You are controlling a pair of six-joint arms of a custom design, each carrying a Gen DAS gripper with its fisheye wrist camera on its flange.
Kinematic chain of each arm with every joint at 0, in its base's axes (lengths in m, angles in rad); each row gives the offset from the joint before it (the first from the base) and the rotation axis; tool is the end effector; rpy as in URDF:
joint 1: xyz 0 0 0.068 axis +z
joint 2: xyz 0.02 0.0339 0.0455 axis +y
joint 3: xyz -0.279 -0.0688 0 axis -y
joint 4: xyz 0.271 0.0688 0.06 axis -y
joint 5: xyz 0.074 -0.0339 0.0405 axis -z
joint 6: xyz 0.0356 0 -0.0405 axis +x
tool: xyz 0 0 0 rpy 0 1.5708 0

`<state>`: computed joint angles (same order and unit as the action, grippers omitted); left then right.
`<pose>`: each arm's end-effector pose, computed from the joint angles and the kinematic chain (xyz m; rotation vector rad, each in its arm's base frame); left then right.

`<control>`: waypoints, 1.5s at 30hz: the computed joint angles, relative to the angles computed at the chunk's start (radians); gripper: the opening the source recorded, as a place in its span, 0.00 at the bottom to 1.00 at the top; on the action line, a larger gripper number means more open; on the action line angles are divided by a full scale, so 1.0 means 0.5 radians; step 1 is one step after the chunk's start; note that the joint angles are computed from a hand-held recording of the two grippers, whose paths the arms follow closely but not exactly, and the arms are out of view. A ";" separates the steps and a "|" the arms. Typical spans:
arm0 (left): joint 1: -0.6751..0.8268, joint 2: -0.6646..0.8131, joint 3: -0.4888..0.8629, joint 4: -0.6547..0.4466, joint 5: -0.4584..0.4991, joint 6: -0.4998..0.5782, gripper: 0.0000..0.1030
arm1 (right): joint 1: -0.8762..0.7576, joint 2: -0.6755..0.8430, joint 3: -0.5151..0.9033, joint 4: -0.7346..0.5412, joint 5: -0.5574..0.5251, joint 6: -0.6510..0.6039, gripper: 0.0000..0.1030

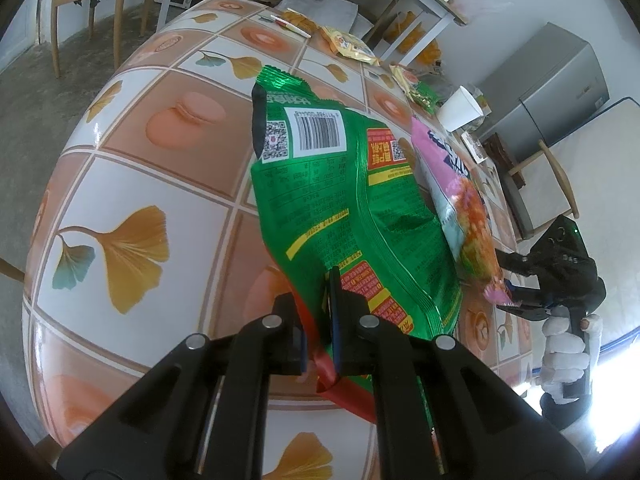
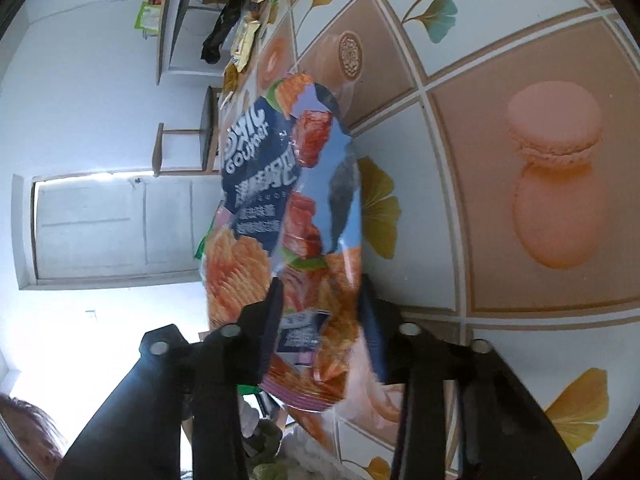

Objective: Collect trash
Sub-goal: 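Lift both packets and carry them with both tools toward the blue wastebasket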

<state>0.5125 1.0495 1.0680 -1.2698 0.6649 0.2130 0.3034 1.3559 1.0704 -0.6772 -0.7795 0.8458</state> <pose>0.1702 0.0706 0.3236 -0.2387 2.5271 -0.6732 0.2733 0.1118 0.2858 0.3897 2.7064 1.3975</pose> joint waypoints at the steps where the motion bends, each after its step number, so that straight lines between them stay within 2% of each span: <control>1: 0.001 0.001 0.001 0.000 0.002 0.000 0.07 | 0.007 -0.006 -0.015 0.024 0.003 0.017 0.23; 7: 0.017 0.003 -0.002 -0.007 0.029 -0.003 0.07 | -0.024 -0.131 -0.127 0.175 0.001 0.094 0.15; 13: 0.058 0.016 -0.001 -0.034 0.080 0.027 0.07 | -0.072 -0.315 -0.160 0.230 -0.012 0.103 0.12; 27: 0.154 0.009 0.042 -0.066 0.235 0.081 0.04 | -0.260 -0.584 -0.178 0.139 -0.056 0.108 0.12; 38: 0.298 0.028 0.174 -0.243 0.450 0.231 0.02 | -0.253 -0.728 -0.236 0.154 -0.018 0.204 0.12; 45: 0.357 0.026 0.241 -0.344 0.552 0.308 0.02 | -0.309 -0.787 -0.236 0.117 -0.044 0.167 0.12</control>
